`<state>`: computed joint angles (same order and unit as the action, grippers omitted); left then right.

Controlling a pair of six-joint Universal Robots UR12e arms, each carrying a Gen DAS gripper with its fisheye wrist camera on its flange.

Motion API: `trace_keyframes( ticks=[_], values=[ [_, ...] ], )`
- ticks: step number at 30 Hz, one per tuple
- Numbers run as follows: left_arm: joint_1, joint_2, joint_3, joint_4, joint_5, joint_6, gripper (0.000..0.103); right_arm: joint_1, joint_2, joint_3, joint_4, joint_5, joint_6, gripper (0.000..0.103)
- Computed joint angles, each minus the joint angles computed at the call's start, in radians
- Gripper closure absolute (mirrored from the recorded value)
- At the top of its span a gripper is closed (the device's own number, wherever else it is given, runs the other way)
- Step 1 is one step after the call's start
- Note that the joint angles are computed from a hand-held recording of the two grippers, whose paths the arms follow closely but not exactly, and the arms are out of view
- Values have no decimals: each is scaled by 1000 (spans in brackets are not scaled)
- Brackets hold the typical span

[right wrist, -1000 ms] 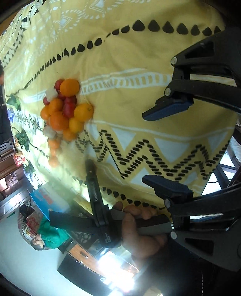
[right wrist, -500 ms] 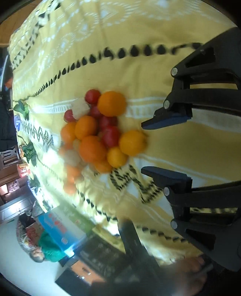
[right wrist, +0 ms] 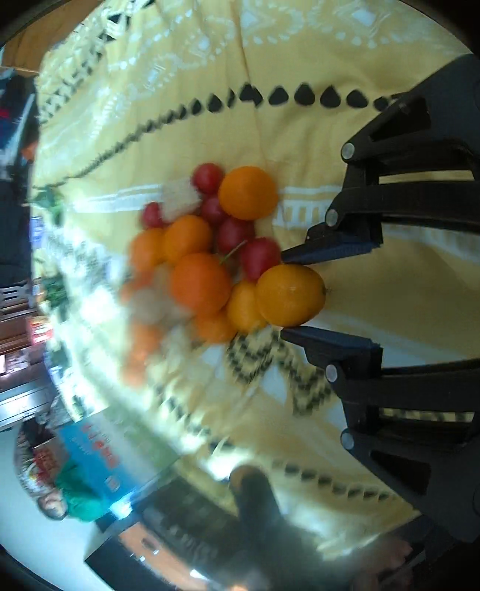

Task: Organize fruits
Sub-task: 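Carry the kiwi with the left tool to the steel bowl while the right tool carries the orange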

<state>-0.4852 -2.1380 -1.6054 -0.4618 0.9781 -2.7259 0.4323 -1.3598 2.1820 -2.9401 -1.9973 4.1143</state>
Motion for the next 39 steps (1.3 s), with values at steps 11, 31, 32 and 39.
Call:
trace_keyframes(
  ticks=[11,31,32,39],
  values=[
    [32,73,-42,191,54,-91,76,64,-16,-132,139,-135,14,69],
    [179,111,-47,350,129,-283,76,94,130,-421,132,-137,-295,69],
    [189,110,-46,353,138,-292,76,95,143,-442,127,-126,-317,69],
    [261,109,-39,380,203,-356,76,101,245,-601,109,-33,-453,68]
  ],
)
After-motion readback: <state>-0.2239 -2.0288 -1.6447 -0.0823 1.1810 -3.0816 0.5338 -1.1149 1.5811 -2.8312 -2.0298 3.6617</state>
